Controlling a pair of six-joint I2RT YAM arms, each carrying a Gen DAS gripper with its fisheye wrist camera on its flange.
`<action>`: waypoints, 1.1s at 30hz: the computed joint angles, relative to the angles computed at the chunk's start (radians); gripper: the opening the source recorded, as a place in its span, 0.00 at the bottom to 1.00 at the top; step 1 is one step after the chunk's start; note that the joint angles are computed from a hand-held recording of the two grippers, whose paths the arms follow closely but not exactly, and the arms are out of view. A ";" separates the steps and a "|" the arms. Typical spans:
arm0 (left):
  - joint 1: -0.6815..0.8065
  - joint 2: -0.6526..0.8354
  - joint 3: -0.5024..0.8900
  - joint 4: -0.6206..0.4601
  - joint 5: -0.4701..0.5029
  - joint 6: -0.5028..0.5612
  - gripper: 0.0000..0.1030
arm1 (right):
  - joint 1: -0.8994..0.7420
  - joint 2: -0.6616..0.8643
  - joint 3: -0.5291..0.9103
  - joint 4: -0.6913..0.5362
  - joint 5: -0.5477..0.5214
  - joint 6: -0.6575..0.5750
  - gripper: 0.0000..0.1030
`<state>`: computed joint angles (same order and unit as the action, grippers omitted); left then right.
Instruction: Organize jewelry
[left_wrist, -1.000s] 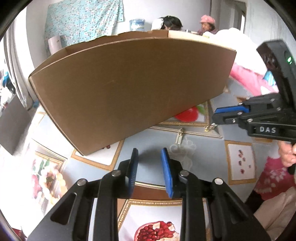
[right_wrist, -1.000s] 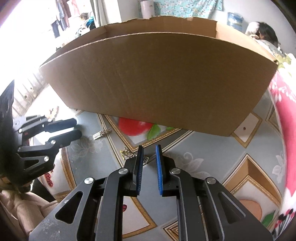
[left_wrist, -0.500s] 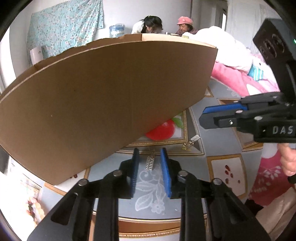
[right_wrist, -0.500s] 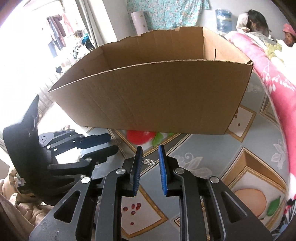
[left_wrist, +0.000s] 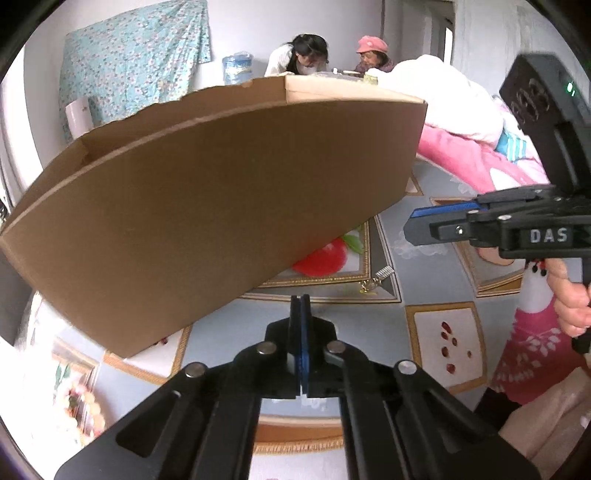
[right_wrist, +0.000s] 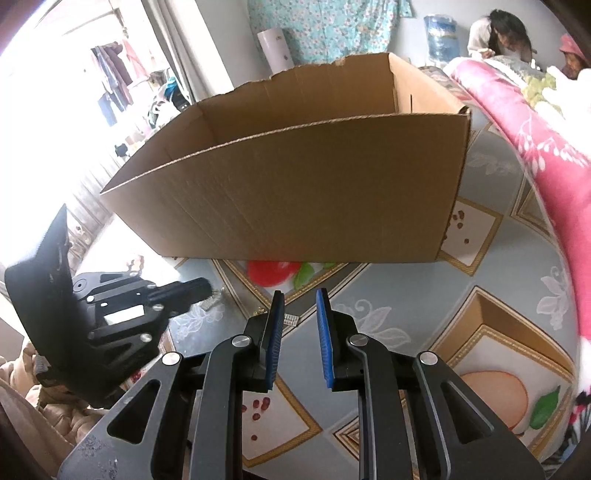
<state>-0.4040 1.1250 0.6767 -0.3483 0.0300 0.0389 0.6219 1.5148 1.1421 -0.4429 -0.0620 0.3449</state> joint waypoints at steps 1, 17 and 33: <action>0.000 -0.017 -0.004 -0.010 -0.005 -0.006 0.00 | -0.003 -0.002 -0.005 0.004 -0.009 -0.002 0.19; 0.245 -0.201 -0.040 -0.089 0.233 -0.054 0.00 | 0.050 0.035 0.038 -0.049 -0.024 -0.065 0.32; 0.241 -0.199 -0.067 -0.083 0.226 -0.037 0.00 | 0.103 0.163 0.192 -0.169 0.082 -0.255 0.37</action>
<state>-0.1632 0.9262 0.6100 -0.4317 0.2562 0.0018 0.7252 1.6775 1.3339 -0.6118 0.0195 0.0895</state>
